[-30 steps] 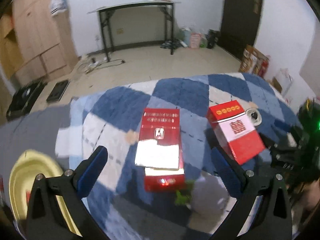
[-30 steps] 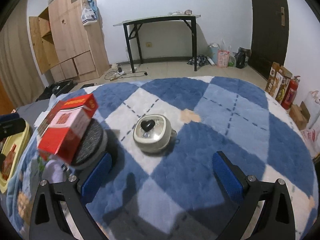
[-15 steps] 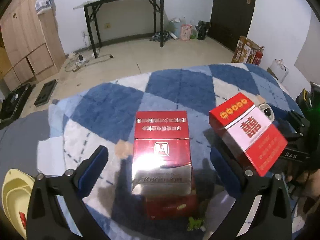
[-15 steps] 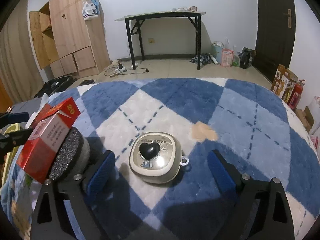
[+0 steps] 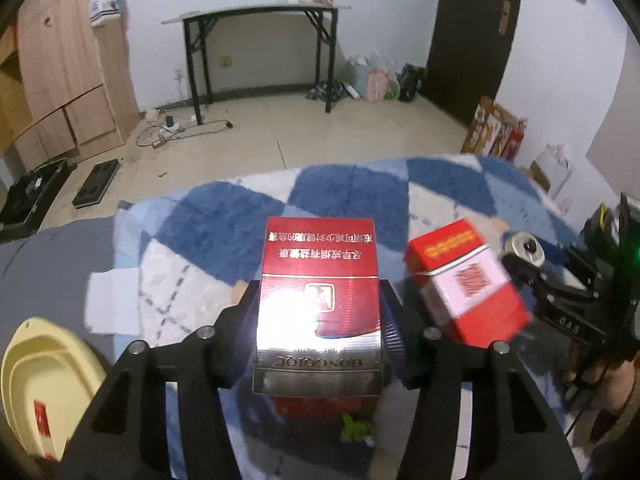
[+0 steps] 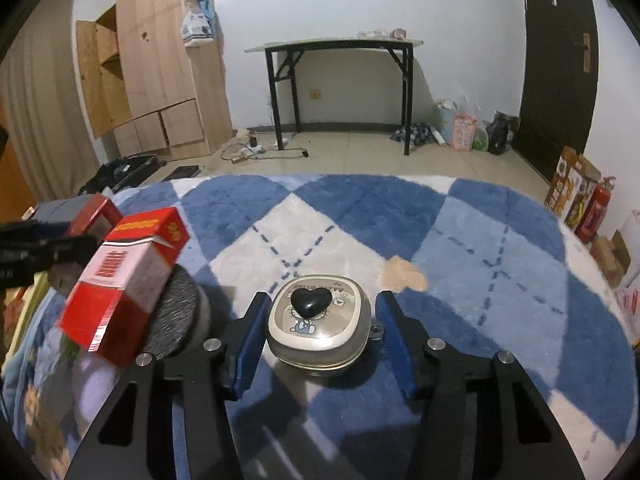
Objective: Organize rigid objects
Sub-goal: 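Grasp a red-and-silver cigarette box with the left tool while the right tool grasps the white rice-cooker toy, then carry both items to the yellow tray and release them inside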
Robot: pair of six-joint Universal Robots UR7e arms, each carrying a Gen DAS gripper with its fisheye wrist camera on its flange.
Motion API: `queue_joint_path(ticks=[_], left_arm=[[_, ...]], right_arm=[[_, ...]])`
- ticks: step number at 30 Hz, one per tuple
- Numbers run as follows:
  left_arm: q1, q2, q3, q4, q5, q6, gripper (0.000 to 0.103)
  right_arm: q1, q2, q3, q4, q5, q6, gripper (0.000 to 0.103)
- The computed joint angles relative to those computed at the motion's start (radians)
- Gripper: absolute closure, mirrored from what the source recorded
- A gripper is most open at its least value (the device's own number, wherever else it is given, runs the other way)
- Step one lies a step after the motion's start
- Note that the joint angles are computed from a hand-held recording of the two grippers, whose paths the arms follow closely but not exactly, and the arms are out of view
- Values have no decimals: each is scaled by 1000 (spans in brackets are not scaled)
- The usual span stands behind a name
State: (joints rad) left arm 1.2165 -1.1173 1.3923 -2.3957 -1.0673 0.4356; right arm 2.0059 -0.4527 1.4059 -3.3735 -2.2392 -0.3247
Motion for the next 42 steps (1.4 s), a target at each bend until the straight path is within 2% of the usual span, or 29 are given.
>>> queue_joint_path(ticks=[5,13,18,22,26,32,42], left_arm=[[-59,-138,124,-25,32,-70,46],[-197,-397,330,30,112,-236,46],[-270,-520,400,74,170,-322,46],[-278,-566,404,102,199,-355,46],[-244,-591,382,126,213,-362,46],[-111,-550,285,143,226,-299,46],[134,-343,18,105,210,-180,46]], right_arm=[[35,-121,160,-51,22,38,49],[164,-293,377,-129,-6,66,49],[235,-360,454,-97,-35,121,49],[278,-377,460,-58,-41,151,49],[310,-359,428,-18,-31,160,49],[317,-256,312,43,63,168,49],[290,54,-106,288,247,110,49]])
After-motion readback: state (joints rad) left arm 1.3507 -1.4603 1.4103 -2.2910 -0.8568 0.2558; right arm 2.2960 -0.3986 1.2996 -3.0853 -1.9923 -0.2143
